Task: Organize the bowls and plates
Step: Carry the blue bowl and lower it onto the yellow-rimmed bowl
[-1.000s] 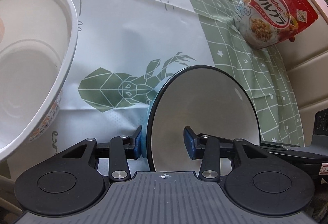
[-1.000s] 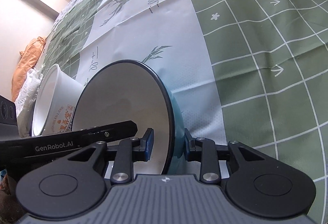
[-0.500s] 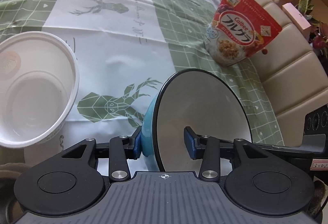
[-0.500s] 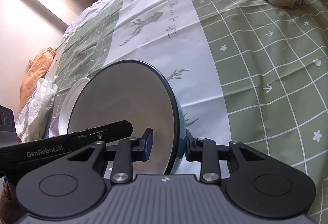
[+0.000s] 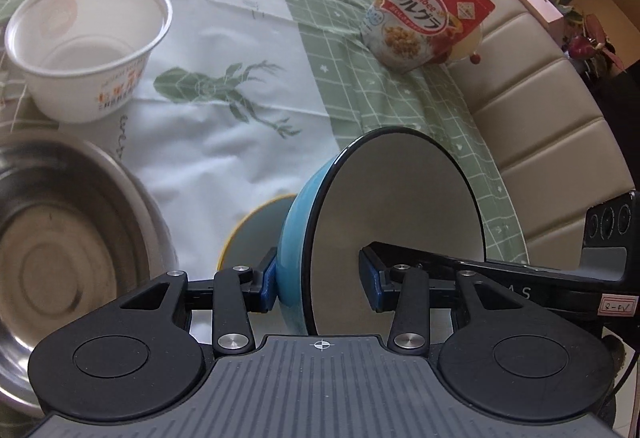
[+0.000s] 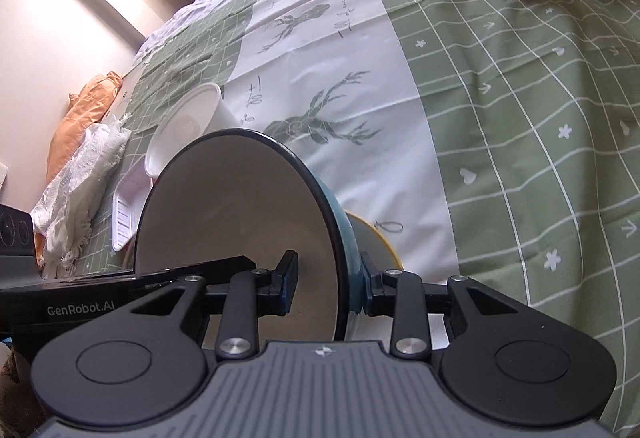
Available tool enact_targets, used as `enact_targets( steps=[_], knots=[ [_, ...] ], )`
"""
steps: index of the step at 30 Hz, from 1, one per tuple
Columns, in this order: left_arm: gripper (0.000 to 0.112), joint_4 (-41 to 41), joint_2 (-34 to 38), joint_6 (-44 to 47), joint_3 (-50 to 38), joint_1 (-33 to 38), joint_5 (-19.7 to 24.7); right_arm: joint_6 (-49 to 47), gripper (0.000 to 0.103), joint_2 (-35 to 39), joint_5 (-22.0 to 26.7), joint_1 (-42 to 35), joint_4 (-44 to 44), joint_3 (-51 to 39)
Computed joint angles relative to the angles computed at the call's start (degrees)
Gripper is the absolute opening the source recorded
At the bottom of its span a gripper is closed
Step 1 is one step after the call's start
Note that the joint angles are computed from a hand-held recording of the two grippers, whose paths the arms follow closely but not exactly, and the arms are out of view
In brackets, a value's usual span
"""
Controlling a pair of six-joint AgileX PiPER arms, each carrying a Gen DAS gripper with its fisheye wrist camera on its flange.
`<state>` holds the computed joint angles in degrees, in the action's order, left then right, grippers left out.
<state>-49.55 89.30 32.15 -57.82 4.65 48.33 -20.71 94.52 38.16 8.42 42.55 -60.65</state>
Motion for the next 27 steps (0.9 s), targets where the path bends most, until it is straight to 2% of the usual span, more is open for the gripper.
enact_targets(
  steps=[4, 9, 12, 14, 16, 20, 24, 27],
  knots=[
    [0.045, -1.65, -1.39, 1.48, 5.71, -0.51, -5.27, -3.99, 0.032, 0.22, -3.38, 1.21, 4.02, 4.99],
    [0.044, -5.33, -3.56, 5.41, 10.23, 0.03, -9.16, -10.83, 0.032, -2.44, -14.89, 5.08, 12.12, 12.36],
    [0.044, -3.44, -4.06, 4.25, 9.95, 0.42, -8.67, -3.09, 0.032, -3.98, -21.45, 9.01, 5.2, 14.02],
    [0.043, -4.04, -4.3, 5.09, 10.1, 1.51, -7.67, -0.46, 0.032, -4.54, -22.5, 9.78, 1.84, 14.37],
    [0.043, -4.17, -4.67, 5.55, 10.29, 2.22, -7.3, -4.23, 0.032, -4.99, -21.34, 8.87, 4.88, 14.52],
    [0.04, -4.35, -4.64, 5.93, 9.87, 3.74, -5.38, -2.92, 0.032, -6.02, -22.51, 8.78, 3.72, 15.08],
    [0.037, -1.59, -6.29, 4.12, 9.91, 2.6, -6.69, -0.7, 0.032, -6.47, -23.93, 9.27, 1.18, 15.51],
    [0.037, -2.84, -7.95, 5.54, 10.31, 3.9, -6.16, -1.1, 0.032, -6.93, -24.71, 9.43, 1.41, 16.06]
  ],
)
